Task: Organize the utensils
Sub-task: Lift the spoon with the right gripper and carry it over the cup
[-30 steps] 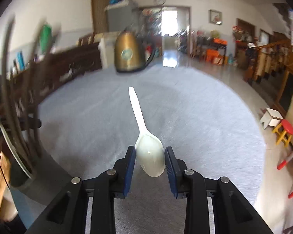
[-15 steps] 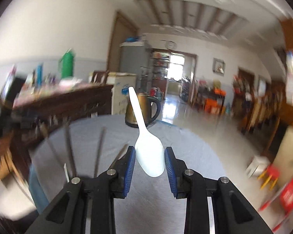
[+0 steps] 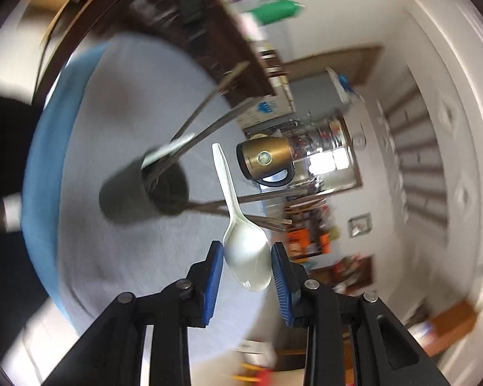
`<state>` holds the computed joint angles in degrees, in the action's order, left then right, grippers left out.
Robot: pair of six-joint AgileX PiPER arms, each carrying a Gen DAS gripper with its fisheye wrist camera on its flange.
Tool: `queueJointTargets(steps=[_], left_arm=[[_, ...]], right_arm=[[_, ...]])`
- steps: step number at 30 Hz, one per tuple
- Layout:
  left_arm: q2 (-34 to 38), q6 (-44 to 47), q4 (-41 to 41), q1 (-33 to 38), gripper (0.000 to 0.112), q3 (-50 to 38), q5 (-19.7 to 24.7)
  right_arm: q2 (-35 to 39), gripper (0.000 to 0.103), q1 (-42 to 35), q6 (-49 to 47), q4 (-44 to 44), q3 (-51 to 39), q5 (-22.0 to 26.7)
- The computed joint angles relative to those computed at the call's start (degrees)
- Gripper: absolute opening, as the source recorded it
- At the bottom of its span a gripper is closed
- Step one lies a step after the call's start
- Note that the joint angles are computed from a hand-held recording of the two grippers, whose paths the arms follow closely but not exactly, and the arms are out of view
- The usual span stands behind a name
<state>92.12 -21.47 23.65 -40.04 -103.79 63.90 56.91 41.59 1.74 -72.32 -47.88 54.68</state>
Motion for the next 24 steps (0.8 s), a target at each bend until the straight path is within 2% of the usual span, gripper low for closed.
queueJointTargets(steps=[6, 11, 14, 18, 19, 21, 24], left_arm=[[-0.45, 1.07, -1.1, 0.09, 0.033, 0.88, -0.75], [-0.31, 1.34, -1.76, 0.33, 0.033, 0.91, -0.86], [-0.23, 1.71, -2.64, 0.95, 0.033, 0.97, -1.14], [0.14, 2.34, -4.0, 1.23, 0.033, 0.77, -1.35], [0.2, 2.55, -4.27, 1.3, 0.033, 0.69, -1.39], [0.1, 2.69, -4.64, 1.38, 0.033, 0.73, -1.59], [-0.38, 3.0, -5.56, 2.15, 0.033, 1.21, -2.29]], right_arm=[[-0.03, 0.033, -1.85, -1.3, -15.09, 6.29, -2.69], [-0.79, 0.033, -3.65, -10.1, -24.14, 11.11, -6.16], [-1.27, 0.033, -8.84, -17.21, -27.05, 10.76, -13.73], [-1.85, 0.033, -11.03, -26.66, -25.5, 9.22, -20.41], [-1.59, 0.033, -10.71, -30.63, -22.77, 8.12, -21.04], [-1.36, 0.033, -9.37, -36.32, -19.7, 7.56, -20.63], [1.82, 0.033, -9.2, -39.21, -18.33, 5.36, -19.3]])
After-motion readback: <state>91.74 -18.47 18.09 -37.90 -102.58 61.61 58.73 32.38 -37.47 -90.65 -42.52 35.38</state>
